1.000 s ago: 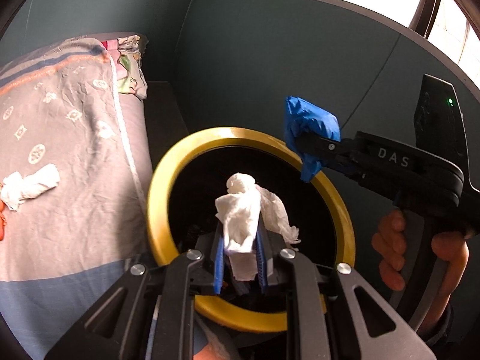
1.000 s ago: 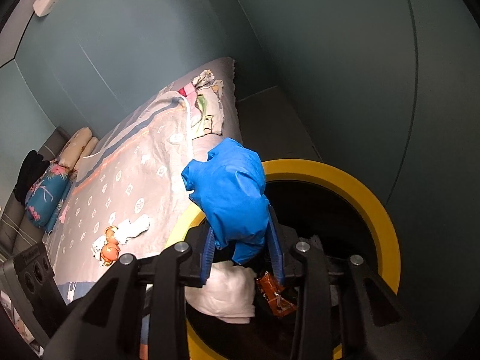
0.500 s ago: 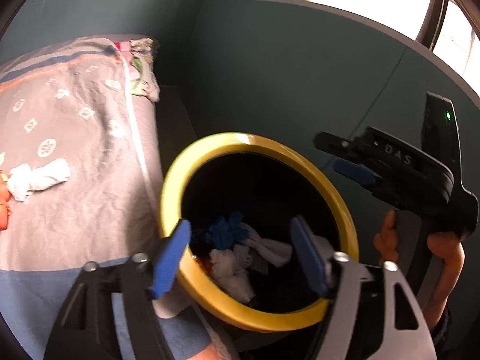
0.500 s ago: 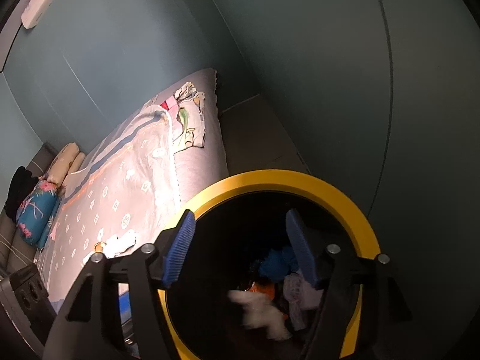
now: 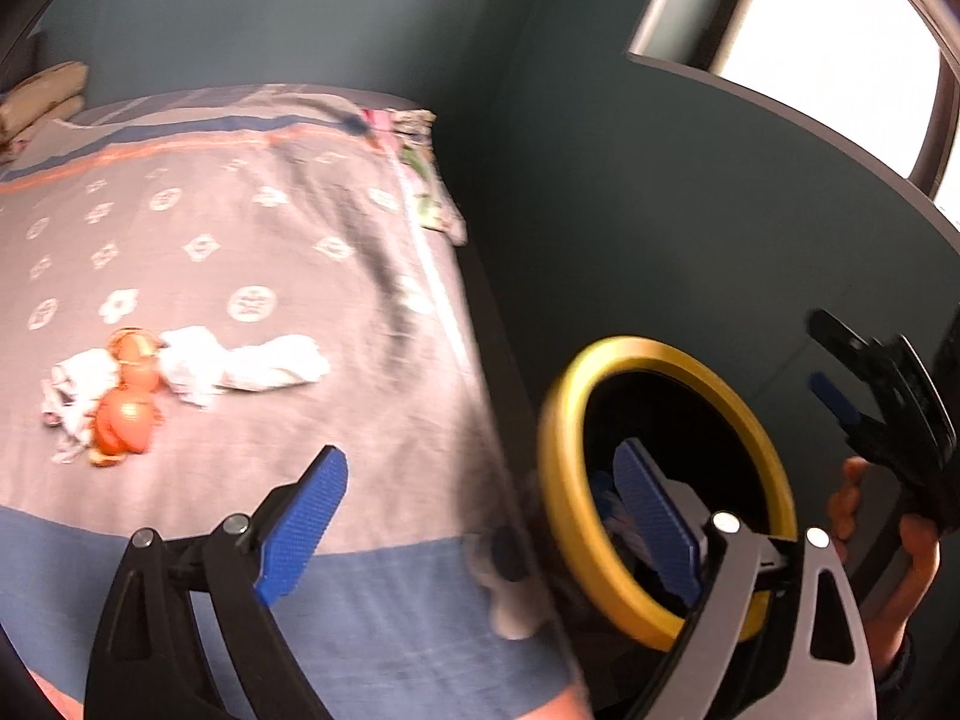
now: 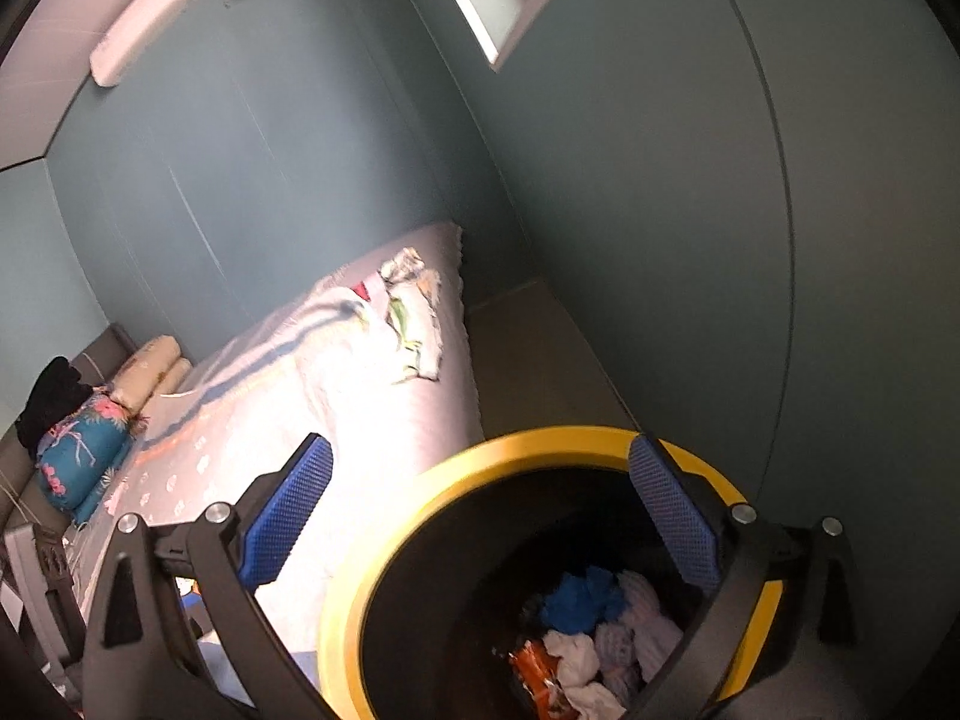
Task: Collect trash
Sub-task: 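Move both open tools back over the bed toward the orange peels and tissues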
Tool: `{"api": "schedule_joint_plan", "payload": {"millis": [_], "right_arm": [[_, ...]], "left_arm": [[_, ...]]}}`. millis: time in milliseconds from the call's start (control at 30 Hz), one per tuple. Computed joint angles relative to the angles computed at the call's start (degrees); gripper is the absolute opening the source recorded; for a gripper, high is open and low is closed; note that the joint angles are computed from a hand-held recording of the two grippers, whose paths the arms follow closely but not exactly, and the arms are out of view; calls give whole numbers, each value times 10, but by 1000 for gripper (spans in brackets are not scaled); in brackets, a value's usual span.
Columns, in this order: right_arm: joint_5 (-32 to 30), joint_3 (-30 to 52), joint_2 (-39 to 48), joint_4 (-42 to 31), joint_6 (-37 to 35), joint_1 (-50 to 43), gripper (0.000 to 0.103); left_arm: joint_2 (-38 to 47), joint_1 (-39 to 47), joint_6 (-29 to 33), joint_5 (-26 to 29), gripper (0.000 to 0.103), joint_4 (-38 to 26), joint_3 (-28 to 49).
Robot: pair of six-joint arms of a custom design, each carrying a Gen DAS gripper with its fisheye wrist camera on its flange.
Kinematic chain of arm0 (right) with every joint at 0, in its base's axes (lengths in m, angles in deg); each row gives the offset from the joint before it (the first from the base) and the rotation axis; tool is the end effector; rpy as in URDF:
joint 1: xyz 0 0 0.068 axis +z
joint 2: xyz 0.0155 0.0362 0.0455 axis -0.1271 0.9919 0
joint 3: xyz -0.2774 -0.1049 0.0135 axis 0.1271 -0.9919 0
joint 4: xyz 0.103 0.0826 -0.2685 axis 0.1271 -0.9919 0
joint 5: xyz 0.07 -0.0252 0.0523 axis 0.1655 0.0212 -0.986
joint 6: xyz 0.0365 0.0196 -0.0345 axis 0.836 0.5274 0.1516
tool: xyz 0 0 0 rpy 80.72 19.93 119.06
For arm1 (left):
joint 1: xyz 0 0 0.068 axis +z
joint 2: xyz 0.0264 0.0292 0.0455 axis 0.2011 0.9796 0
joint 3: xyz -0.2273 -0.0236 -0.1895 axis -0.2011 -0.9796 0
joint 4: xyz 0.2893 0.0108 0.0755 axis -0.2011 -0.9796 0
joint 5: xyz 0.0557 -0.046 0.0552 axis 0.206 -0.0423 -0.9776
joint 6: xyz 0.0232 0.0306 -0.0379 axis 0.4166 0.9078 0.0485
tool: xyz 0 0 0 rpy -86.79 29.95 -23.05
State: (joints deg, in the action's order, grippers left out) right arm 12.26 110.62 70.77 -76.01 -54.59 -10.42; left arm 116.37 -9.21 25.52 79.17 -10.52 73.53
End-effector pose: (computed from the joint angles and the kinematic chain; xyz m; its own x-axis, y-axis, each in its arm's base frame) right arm 0.2936 -0.0083 0.2078 -0.4671 0.3483 -0.8127 0.0168 0.9225 0.3857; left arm 0.2677 -0.1034 0.1849 -0.7171 -0.1394 -0.6829 0.1185 0.9411 -0.3165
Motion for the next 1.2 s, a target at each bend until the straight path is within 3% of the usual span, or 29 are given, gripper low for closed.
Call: {"api": "schedule_joint_plan", "payload": {"millis": [367, 467, 567, 733, 900, 1200], "right_arm": [[-57, 51, 42, -18, -57, 74, 95], [-26, 80, 55, -44, -69, 126, 95], [43, 122, 84, -78, -109, 199, 95], [104, 189, 144, -126, -104, 289, 95], [147, 291, 249, -175, -60, 354, 95], [168, 457, 427, -240, -26, 391, 95]], "left_arm": [[-64, 193, 79, 43, 88, -54, -29], [-65, 257, 107, 62, 88, -59, -32], [-51, 311, 130, 81, 88, -53, -30], [2, 388, 157, 110, 88, -34, -15], [61, 429, 174, 130, 88, -13, 7], [181, 463, 182, 155, 88, 15, 62]]}}
